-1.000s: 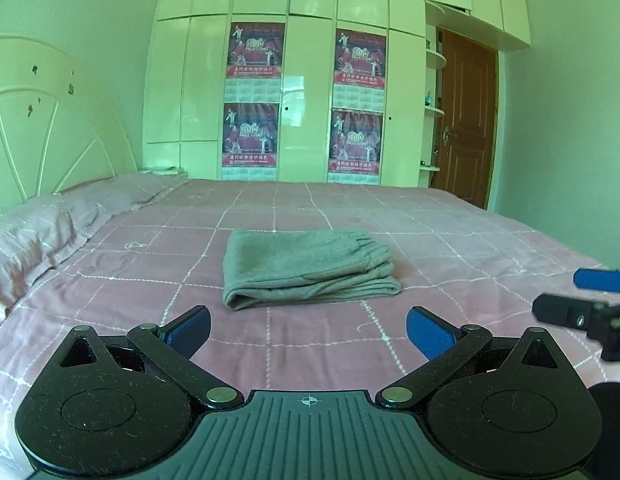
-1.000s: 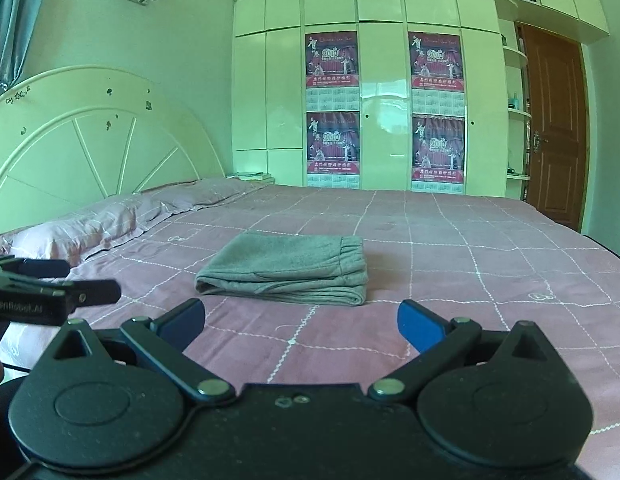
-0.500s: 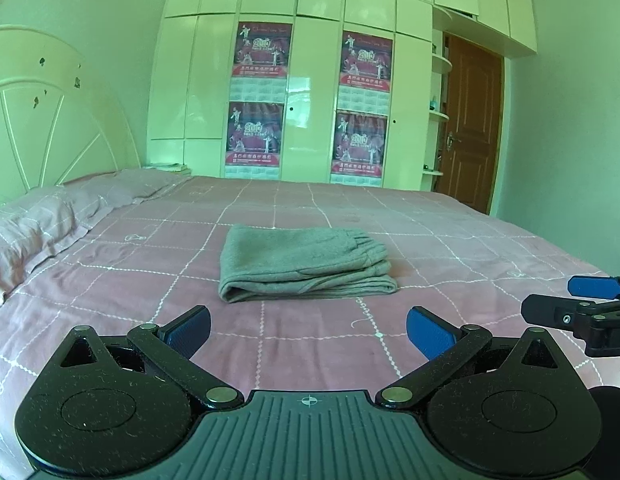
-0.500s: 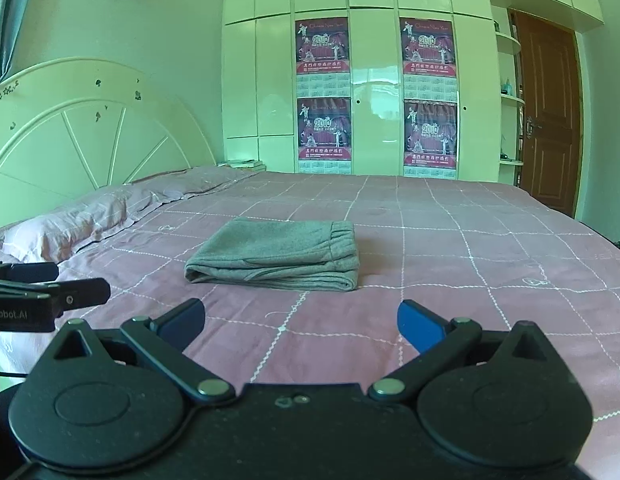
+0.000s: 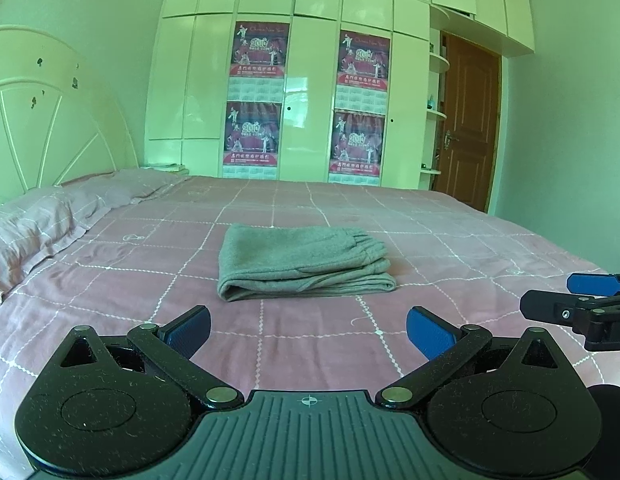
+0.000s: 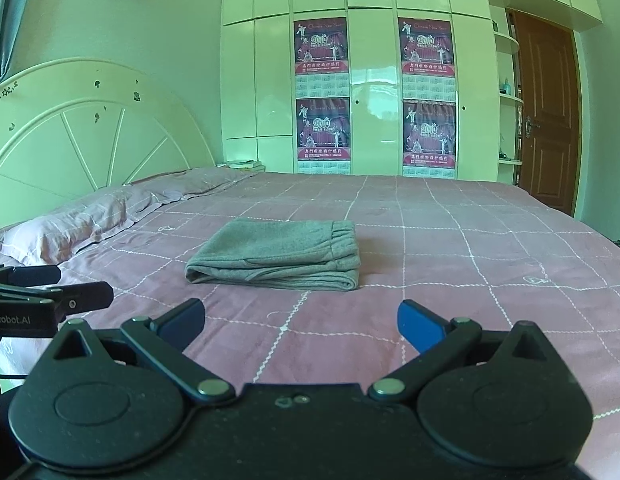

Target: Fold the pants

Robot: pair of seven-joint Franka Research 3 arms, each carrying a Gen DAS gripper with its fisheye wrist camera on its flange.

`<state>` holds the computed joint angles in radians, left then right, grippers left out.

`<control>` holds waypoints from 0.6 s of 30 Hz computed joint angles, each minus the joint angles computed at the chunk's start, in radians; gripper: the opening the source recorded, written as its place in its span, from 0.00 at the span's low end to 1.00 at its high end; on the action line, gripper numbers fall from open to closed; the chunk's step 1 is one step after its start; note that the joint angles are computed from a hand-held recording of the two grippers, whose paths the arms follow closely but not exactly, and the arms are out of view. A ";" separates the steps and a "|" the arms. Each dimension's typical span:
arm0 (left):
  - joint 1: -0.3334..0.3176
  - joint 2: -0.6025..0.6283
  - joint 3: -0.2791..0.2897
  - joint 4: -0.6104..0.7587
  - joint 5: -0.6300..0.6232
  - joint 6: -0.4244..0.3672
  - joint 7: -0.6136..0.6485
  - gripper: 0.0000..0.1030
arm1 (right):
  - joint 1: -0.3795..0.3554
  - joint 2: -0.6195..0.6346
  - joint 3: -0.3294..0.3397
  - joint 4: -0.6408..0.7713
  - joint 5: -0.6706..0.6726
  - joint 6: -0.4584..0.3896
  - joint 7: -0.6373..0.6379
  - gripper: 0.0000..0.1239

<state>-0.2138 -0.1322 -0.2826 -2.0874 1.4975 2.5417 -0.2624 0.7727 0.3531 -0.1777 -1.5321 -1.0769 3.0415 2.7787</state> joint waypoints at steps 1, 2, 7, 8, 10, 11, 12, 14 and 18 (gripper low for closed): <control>0.000 0.000 0.000 0.000 0.001 0.001 0.000 1.00 | -0.001 -0.001 0.000 -0.002 0.002 0.001 0.000 0.78; 0.000 0.000 0.000 -0.001 0.001 0.002 0.002 1.00 | -0.001 -0.001 -0.001 -0.003 0.002 0.002 0.001 0.78; -0.002 0.004 -0.002 0.003 0.003 -0.003 0.002 1.00 | -0.004 0.000 0.001 -0.002 0.008 0.004 -0.008 0.78; -0.003 0.004 -0.001 0.003 0.003 -0.003 0.002 1.00 | -0.002 0.000 -0.001 -0.001 0.008 0.004 -0.007 0.78; -0.004 0.003 -0.001 0.003 0.004 -0.005 0.001 1.00 | -0.001 0.000 -0.003 -0.002 0.009 0.005 -0.008 0.78; -0.004 0.003 -0.001 0.002 0.004 -0.004 0.001 1.00 | 0.000 0.000 -0.003 -0.002 0.010 0.004 -0.009 0.78; -0.004 0.002 -0.001 0.002 0.005 -0.005 0.000 1.00 | 0.000 0.000 -0.004 -0.002 0.011 0.005 -0.009 0.78; -0.005 0.003 -0.001 0.002 0.007 -0.004 -0.003 1.00 | 0.001 -0.001 -0.004 -0.002 0.012 0.005 -0.012 0.78; -0.004 0.002 0.000 0.001 0.008 -0.003 -0.008 1.00 | -0.003 0.002 -0.005 -0.002 0.022 0.012 -0.029 0.78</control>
<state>-0.2179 -0.1306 -0.2826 -2.0865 1.5057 2.5391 -0.2706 0.7701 0.3556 -0.1824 -1.5341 -1.0547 3.0534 2.7496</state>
